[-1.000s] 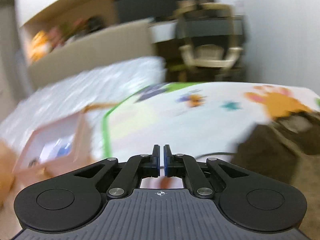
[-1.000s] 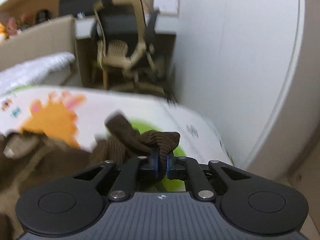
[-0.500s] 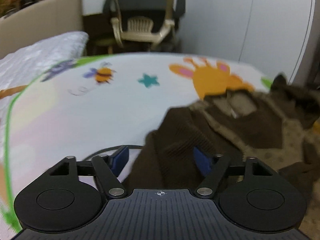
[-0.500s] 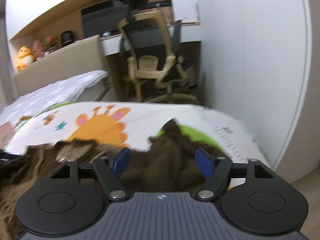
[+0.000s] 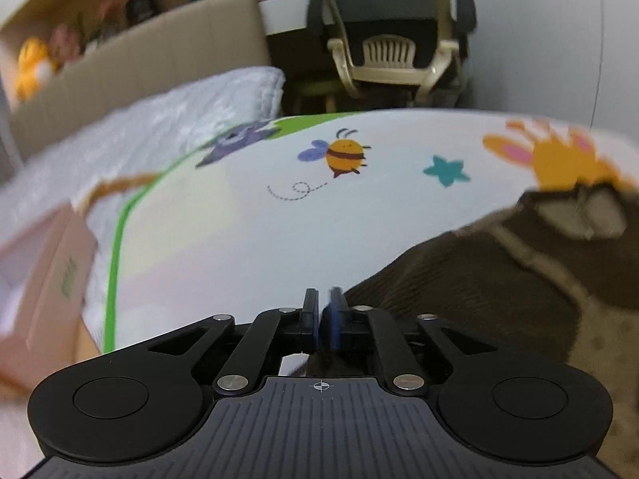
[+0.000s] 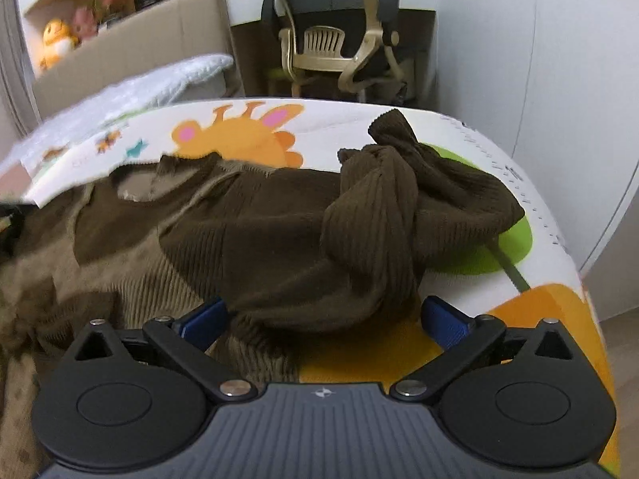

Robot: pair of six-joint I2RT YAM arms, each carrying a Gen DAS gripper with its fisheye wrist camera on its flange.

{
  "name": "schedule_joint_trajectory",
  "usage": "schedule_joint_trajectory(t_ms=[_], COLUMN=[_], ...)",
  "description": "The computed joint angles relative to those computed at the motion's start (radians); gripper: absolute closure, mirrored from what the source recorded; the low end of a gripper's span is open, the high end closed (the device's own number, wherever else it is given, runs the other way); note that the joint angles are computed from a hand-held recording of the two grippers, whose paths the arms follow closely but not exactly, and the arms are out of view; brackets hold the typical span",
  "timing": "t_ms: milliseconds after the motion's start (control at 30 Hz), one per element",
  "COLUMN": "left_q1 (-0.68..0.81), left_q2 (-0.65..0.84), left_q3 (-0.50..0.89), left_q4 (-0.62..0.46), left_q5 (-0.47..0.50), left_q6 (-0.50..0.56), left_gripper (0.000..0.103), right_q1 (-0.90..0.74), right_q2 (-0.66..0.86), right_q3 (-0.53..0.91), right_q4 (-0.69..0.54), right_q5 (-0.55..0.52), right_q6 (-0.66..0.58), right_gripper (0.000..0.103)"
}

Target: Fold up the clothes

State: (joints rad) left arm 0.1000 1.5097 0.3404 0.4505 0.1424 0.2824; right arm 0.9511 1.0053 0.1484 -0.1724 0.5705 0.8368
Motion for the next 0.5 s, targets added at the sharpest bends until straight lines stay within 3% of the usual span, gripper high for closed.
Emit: schedule_joint_trajectory(t_ms=[67, 100, 167, 233, 267, 333, 400, 500], left_q1=[0.049, 0.066, 0.092, 0.116, 0.125, 0.145, 0.168, 0.208], left_q2=[-0.111, -0.170, -0.290, -0.419, -0.459, -0.544, -0.630, -0.736], left_q3=[-0.040, -0.058, -0.084, -0.102, -0.112, -0.128, -0.141, -0.155], left_q4=[-0.058, -0.094, -0.184, -0.298, -0.335, -0.416, -0.506, -0.637], left_q5=[0.060, 0.085, 0.129, 0.178, 0.198, 0.239, 0.282, 0.340], left_q6=[0.008, 0.014, 0.013, 0.012, 0.016, 0.027, 0.041, 0.062], left_gripper=[0.069, 0.064, 0.051, 0.041, 0.033, 0.024, 0.023, 0.019], right_q1=[0.007, 0.002, 0.065, 0.134, 0.129, 0.011, -0.069, -0.072], right_q2=[0.027, 0.011, -0.005, 0.094, 0.143, 0.157, 0.246, 0.401], right_q3=[0.023, 0.027, 0.050, 0.096, 0.112, 0.107, 0.147, 0.215], right_q4=[-0.020, -0.041, -0.120, -0.181, -0.183, -0.050, -0.026, -0.214], right_q5=[0.001, 0.002, 0.135, 0.365, 0.441, 0.400, 0.375, 0.524], right_q6=[-0.002, 0.002, 0.063, 0.080, 0.052, -0.195, -0.307, -0.131], right_gripper=[0.000, 0.000, 0.000, 0.000, 0.000, 0.000, 0.000, 0.000])
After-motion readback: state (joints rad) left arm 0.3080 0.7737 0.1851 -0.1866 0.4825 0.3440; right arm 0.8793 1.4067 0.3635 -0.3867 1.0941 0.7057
